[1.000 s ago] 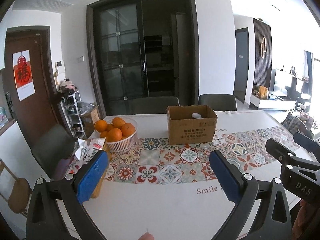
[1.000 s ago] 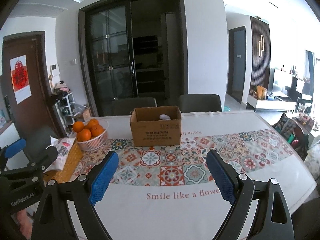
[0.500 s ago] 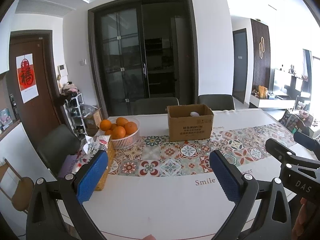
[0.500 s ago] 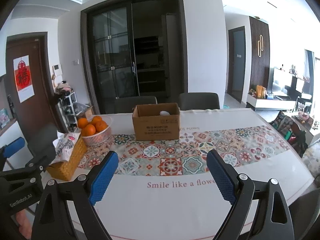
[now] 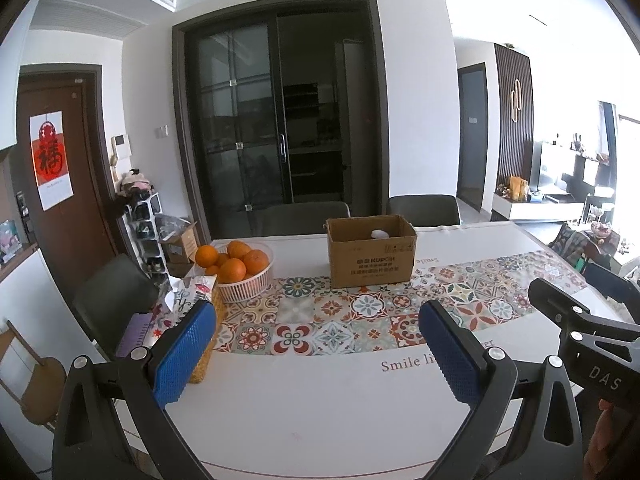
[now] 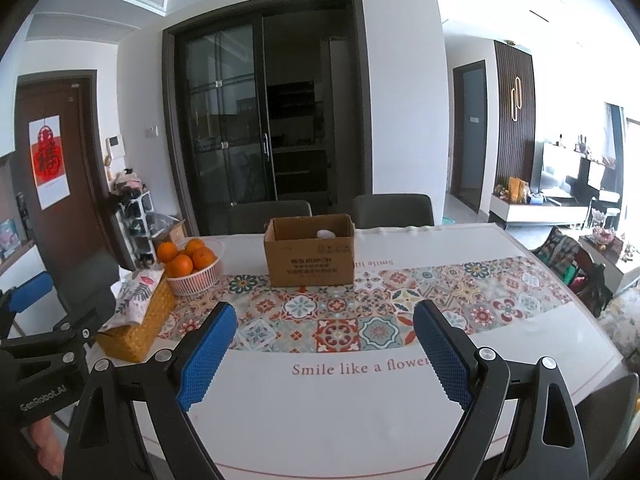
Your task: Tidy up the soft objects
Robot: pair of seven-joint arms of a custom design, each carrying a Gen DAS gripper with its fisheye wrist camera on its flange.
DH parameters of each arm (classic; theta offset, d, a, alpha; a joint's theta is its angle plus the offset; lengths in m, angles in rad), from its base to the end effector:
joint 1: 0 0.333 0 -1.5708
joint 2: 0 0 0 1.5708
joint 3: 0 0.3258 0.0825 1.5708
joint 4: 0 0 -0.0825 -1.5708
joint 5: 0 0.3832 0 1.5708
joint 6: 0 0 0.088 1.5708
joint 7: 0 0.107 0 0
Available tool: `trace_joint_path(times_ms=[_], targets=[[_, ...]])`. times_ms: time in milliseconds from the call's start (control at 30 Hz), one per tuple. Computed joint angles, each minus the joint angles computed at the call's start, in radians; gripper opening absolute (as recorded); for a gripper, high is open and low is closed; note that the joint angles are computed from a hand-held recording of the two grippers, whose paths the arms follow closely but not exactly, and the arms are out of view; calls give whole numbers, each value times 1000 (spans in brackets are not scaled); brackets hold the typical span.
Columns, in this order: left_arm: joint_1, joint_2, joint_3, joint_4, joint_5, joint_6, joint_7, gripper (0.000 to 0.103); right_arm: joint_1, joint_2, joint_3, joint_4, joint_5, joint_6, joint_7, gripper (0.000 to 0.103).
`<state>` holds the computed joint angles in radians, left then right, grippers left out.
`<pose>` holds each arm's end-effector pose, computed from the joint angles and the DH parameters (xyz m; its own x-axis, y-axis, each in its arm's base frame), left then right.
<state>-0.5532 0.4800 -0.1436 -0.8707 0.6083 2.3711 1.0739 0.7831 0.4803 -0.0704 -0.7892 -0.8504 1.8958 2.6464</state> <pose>0.5776 -0.4221 0.7707 -0.2919 -0.9530 -0.0814 -0.3843 0.1947 -0.9024 0.5465 0.4254 0.7673 -0.2887 -0.9551 -0.0672 -0.4418 0.1951 -0.8756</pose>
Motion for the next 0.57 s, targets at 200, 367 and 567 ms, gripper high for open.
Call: trace_joint_path(times_ms=[200, 367, 567], targets=[[2, 2, -1, 4, -6, -2, 6, 103, -2, -7, 3, -15, -1, 11, 4, 91], [0, -7, -1, -10, -2, 2, -2, 103, -1, -14, 6, -26, -10, 14, 7, 91], [-3, -11, -1, -13, 4, -2, -6, 103, -2, -20, 10, -36, -13, 18, 10, 91]])
